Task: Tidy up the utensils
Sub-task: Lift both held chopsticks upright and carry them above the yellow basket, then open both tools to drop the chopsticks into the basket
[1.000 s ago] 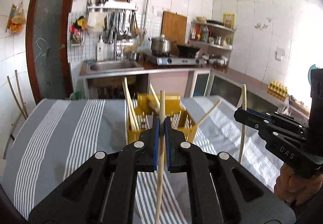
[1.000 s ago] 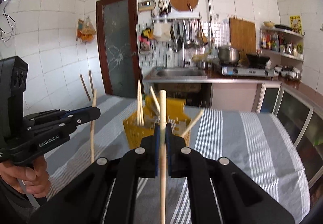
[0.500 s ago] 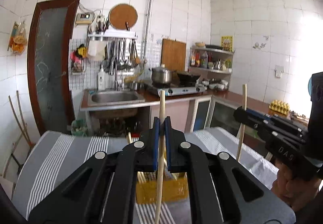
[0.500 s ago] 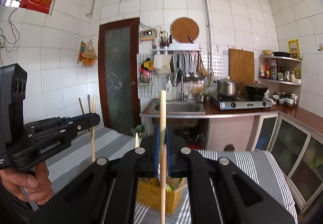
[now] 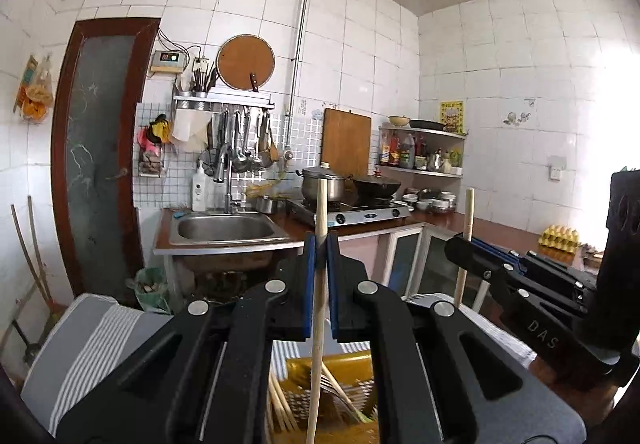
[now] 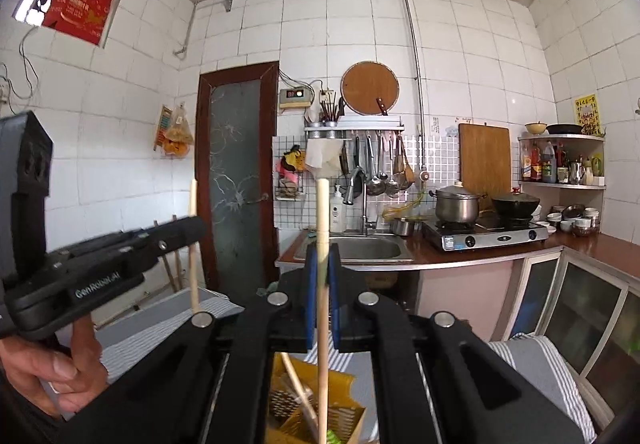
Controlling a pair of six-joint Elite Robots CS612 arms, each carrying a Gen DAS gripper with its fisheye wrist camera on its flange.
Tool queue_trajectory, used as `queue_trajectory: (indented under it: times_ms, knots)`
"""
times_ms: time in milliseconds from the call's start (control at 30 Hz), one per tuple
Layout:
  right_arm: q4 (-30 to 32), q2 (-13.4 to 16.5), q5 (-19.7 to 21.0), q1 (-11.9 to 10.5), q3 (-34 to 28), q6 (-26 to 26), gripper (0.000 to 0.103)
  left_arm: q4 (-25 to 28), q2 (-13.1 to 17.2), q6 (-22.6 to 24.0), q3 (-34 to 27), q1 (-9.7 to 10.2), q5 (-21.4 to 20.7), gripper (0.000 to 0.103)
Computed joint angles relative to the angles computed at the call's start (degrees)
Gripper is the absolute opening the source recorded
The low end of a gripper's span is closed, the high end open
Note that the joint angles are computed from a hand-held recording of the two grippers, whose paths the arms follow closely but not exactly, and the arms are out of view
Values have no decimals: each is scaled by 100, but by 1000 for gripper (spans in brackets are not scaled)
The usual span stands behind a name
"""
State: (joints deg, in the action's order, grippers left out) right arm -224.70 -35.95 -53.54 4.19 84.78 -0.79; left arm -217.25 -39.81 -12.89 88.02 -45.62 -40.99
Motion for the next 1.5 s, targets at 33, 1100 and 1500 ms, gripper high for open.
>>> queue_trajectory:
  times_ms: [33, 1100, 1500]
  knots:
    - [42, 29, -4, 5, -63, 11, 6, 51, 11, -62, -16, 38, -73, 5]
    - [158, 296, 78, 87, -382, -30, 6, 554, 248, -372, -319, 224, -184, 5]
    - [788, 428, -134, 158, -595, -216, 6, 1326, 376, -922, -485, 387, -366, 5]
